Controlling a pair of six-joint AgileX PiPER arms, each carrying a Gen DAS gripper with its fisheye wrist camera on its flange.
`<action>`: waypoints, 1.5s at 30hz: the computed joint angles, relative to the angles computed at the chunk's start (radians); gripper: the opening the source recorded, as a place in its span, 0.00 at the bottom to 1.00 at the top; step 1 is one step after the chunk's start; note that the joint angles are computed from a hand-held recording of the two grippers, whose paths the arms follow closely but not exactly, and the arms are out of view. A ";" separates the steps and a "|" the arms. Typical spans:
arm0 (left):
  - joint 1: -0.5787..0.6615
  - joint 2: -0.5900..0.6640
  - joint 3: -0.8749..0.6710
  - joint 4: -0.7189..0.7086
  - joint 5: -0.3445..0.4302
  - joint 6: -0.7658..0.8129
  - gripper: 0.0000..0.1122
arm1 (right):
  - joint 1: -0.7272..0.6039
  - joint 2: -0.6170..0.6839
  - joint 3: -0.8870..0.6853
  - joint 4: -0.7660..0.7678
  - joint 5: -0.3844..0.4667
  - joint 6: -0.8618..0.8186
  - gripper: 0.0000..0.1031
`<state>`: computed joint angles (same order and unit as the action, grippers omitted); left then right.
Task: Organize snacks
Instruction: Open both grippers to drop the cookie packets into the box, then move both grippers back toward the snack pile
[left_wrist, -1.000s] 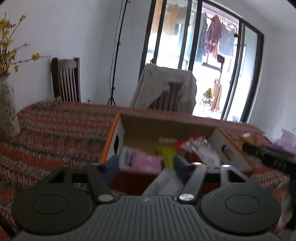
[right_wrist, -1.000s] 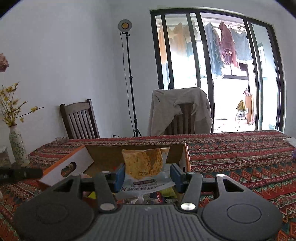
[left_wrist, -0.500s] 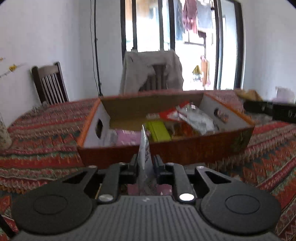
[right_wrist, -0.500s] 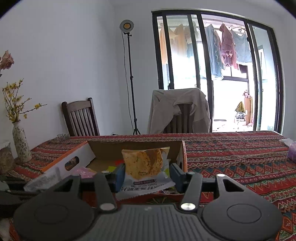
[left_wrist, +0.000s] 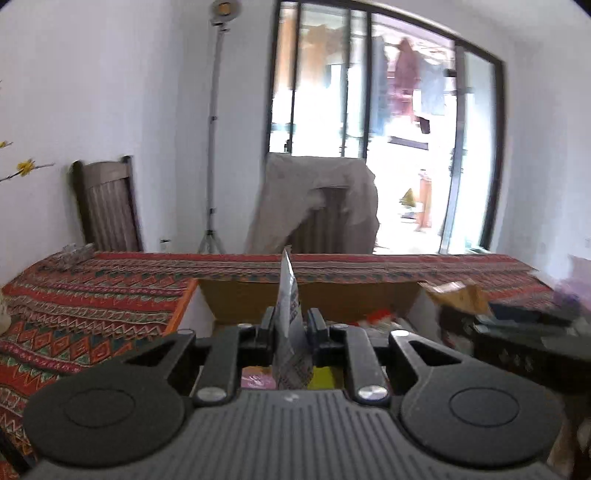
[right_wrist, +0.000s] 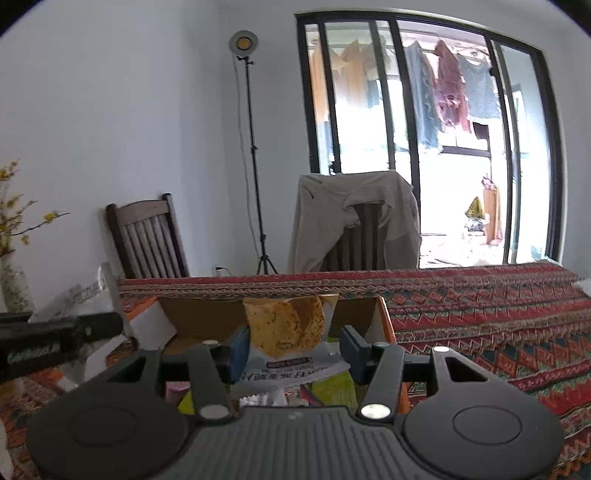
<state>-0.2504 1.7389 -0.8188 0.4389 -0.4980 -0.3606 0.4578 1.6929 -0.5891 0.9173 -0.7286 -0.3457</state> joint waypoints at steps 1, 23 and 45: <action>-0.009 0.022 -0.018 -0.049 0.009 0.025 0.16 | -0.006 0.022 0.000 -0.022 -0.012 0.037 0.51; 0.008 -0.015 0.121 -0.264 -0.194 0.161 0.92 | 0.023 0.050 0.048 -0.050 -0.092 0.071 1.00; 0.411 -0.236 0.468 0.346 -0.304 -0.113 0.92 | 0.477 -0.203 0.214 0.518 -0.203 -0.222 1.00</action>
